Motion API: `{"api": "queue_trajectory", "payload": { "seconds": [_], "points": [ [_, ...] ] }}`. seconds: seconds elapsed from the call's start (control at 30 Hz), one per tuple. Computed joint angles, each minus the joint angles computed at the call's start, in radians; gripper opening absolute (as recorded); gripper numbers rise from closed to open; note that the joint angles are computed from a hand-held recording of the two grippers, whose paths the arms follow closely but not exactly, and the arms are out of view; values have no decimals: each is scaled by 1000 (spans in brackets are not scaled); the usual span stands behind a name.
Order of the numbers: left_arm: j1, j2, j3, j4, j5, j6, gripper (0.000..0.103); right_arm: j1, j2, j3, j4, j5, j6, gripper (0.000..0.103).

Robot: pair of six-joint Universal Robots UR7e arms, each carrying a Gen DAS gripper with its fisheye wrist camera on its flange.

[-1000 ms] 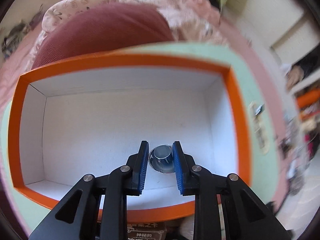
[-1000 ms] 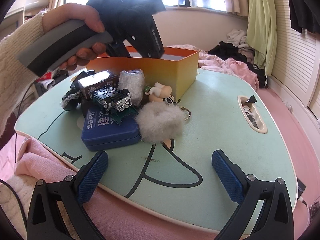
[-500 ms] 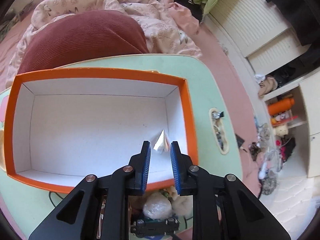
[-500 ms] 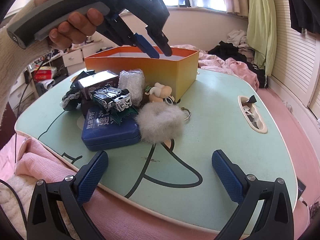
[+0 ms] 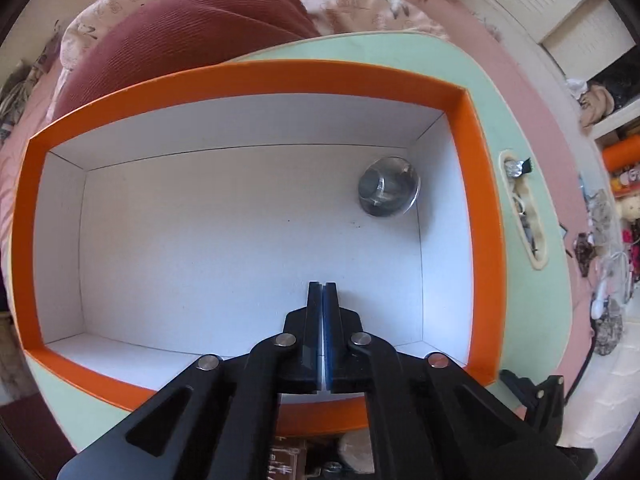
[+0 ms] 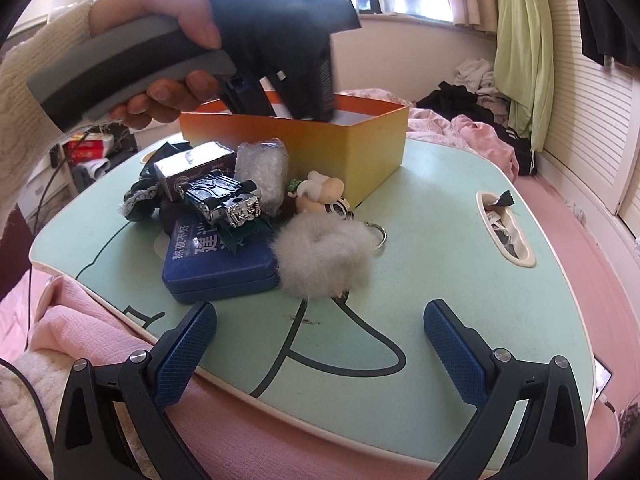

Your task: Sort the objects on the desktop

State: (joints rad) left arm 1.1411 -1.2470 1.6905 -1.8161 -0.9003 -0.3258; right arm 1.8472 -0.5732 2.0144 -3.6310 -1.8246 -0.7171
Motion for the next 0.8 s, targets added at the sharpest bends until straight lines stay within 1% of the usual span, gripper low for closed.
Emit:
{"api": "queue_trajectory", "payload": {
  "seconds": [0.1, 0.13, 0.2, 0.33, 0.4, 0.43, 0.47, 0.5, 0.53, 0.6, 0.63, 0.67, 0.73, 0.8],
  "points": [
    [16, -27, 25, -61, -33, 42, 0, -1, 2, -1, -1, 0, -1, 103],
    [20, -35, 31, -71, -34, 45, 0, -1, 2, -2, -1, 1, 0, 103],
    [29, -52, 35, -94, -60, 52, 0, -1, 2, -1, -1, 1, 0, 103],
    [22, -101, 47, -153, -145, 82, 0, -1, 3, -1, -2, 1, 0, 103],
    [12, -119, 46, -160, -179, 93, 0, 1, -2, 3, -1, 0, 1, 103],
    [12, -113, 29, -154, -195, 96, 0, -1, 2, 0, -2, 1, 0, 103],
    [8, -117, 27, -150, -218, 84, 2, -1, 2, -1, -2, 2, -1, 103],
    [5, -109, 29, -165, -239, 59, 13, -1, 1, 0, -2, 1, 0, 103],
    [6, -103, 27, -177, -243, 39, 20, -1, 2, 0, -2, 2, 0, 103],
    [0, -75, 31, -224, -202, 36, 52, 0, -2, 4, -1, 1, 1, 103],
    [-7, -63, 42, -260, -171, 42, 55, -2, 1, 1, -2, 2, -1, 103],
    [-11, -41, 45, -286, -133, 47, 56, -2, 2, 1, -2, 2, -1, 103],
    [-8, 7, 32, -290, -106, 37, 55, -1, 0, 3, -2, 2, 0, 103],
    [-1, 34, 18, -284, -62, 33, 55, -1, -3, 6, -3, 2, 0, 103]
  ]
}}
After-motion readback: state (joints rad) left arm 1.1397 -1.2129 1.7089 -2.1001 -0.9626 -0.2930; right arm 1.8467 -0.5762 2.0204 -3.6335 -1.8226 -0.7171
